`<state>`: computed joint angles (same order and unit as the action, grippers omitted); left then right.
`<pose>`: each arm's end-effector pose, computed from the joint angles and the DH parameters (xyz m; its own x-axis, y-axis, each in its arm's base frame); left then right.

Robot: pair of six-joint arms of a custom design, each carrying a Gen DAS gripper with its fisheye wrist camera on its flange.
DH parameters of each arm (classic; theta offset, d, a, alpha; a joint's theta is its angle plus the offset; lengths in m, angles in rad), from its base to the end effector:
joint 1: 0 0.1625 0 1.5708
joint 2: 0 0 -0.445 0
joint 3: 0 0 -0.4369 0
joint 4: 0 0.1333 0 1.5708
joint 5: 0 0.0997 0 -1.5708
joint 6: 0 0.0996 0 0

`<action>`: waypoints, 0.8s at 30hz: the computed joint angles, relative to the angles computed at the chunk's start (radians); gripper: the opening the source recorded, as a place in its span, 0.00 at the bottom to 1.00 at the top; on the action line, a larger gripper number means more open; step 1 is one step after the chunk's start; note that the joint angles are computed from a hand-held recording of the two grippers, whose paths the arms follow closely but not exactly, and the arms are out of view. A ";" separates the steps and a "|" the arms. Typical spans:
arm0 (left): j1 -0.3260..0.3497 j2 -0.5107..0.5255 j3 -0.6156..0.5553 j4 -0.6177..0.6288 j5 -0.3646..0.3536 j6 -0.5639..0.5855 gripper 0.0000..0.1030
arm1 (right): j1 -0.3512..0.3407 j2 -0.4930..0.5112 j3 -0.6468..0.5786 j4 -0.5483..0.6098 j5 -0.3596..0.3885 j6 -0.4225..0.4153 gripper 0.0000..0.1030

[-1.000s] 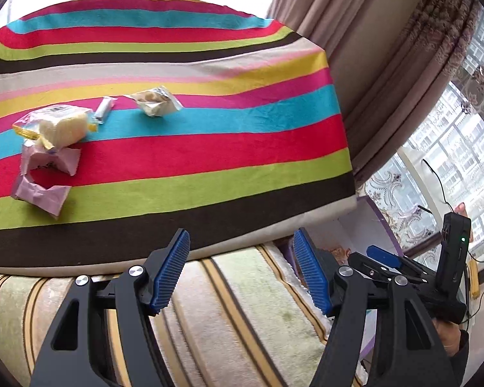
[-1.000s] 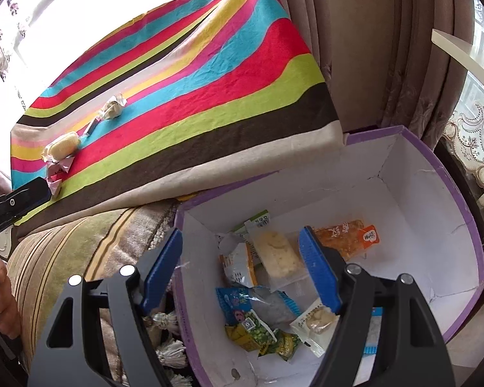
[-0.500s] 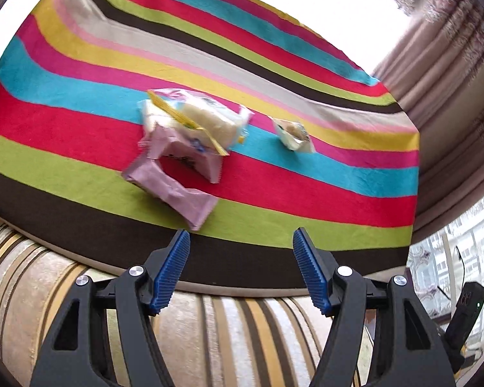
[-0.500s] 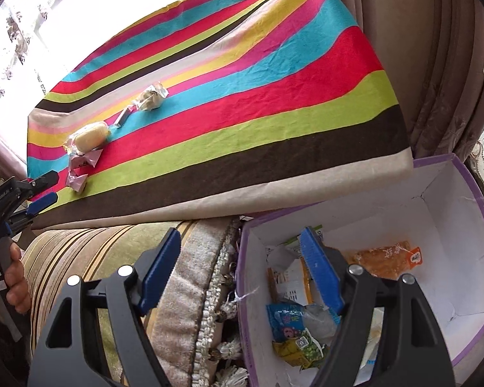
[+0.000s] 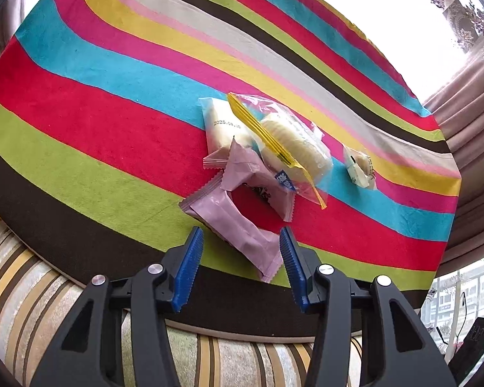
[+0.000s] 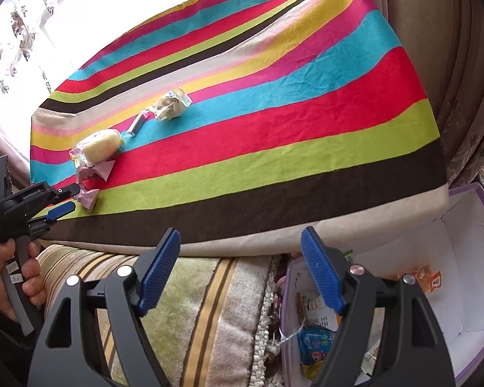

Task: Organize snacks
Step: 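Move both open tools back over the remaining snacks, then grasp the pink wafer bar with the left tool while the right tool grasps the nut packet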

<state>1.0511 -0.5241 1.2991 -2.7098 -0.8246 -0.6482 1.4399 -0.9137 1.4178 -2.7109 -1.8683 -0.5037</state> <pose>-0.2312 -0.8086 0.0466 -0.8839 -0.3662 -0.2908 -0.0873 0.7401 -0.6668 0.0000 -0.7980 0.2864 -0.8609 -0.1245 0.4932 -0.3546 0.8421 -0.4064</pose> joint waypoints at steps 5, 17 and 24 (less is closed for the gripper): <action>0.010 0.023 -0.049 0.065 0.009 -0.017 0.46 | 0.024 0.046 -0.051 0.001 -0.006 -0.007 0.75; -0.003 0.078 -0.144 0.204 0.136 0.048 0.31 | 0.092 0.208 -0.242 -0.023 -0.061 -0.004 0.80; -0.004 0.067 -0.108 0.155 0.160 0.060 0.18 | 0.130 0.335 -0.403 -0.031 -0.117 -0.086 0.88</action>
<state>1.0471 -0.4572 1.1908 -2.5550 -0.6646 -0.5887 1.5699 -0.5792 1.0143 -2.7416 -1.9854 -0.5894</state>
